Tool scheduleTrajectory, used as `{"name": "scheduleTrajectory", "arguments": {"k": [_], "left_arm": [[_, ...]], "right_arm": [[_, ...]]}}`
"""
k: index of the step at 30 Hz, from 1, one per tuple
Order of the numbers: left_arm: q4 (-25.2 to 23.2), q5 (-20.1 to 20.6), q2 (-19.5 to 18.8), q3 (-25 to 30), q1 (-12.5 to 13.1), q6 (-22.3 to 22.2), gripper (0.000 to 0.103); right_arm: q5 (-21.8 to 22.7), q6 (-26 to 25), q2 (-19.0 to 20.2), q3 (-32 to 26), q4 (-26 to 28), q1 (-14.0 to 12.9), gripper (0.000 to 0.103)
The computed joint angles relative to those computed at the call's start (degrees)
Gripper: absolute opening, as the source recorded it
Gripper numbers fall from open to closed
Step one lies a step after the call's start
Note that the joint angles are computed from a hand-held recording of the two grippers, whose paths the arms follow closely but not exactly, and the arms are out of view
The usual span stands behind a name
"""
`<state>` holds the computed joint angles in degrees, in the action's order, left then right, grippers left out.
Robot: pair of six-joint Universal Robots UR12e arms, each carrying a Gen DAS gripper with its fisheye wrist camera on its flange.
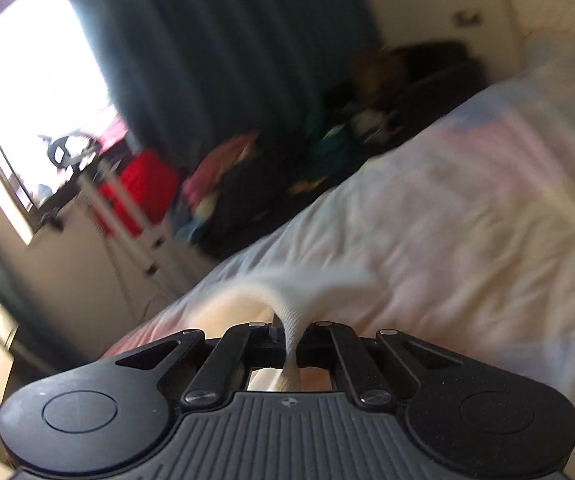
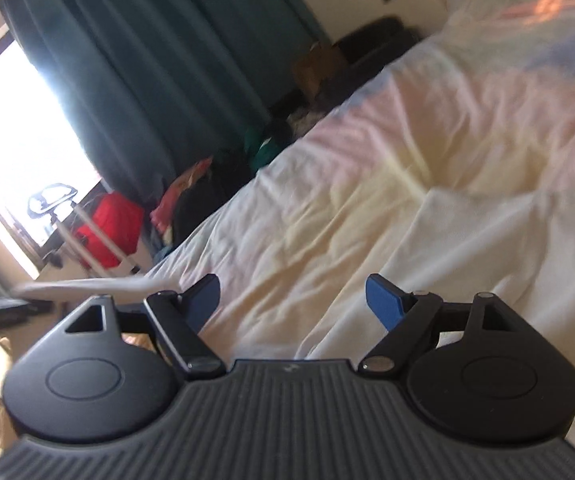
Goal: Fold clothes
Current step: 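Grasp the sweatpants leg edge with the left tool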
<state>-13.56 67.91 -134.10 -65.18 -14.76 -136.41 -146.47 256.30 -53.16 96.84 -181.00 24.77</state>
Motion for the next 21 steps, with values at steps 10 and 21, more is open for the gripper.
{"name": "scheduleTrajectory", "arguments": {"k": [10, 21], "left_arm": [[3.08, -11.08, 1.79, -2.47, -0.41, -1.94, 0.003], [-4.87, 9.98, -16.1, 19.87, -5.05, -15.37, 0.028]], "right_arm": [[-13.57, 8.45, -0.28, -0.89, 6.98, 3.14, 0.084], [-2.86, 11.19, -0.26, -1.49, 15.23, -0.01, 0.084]]}}
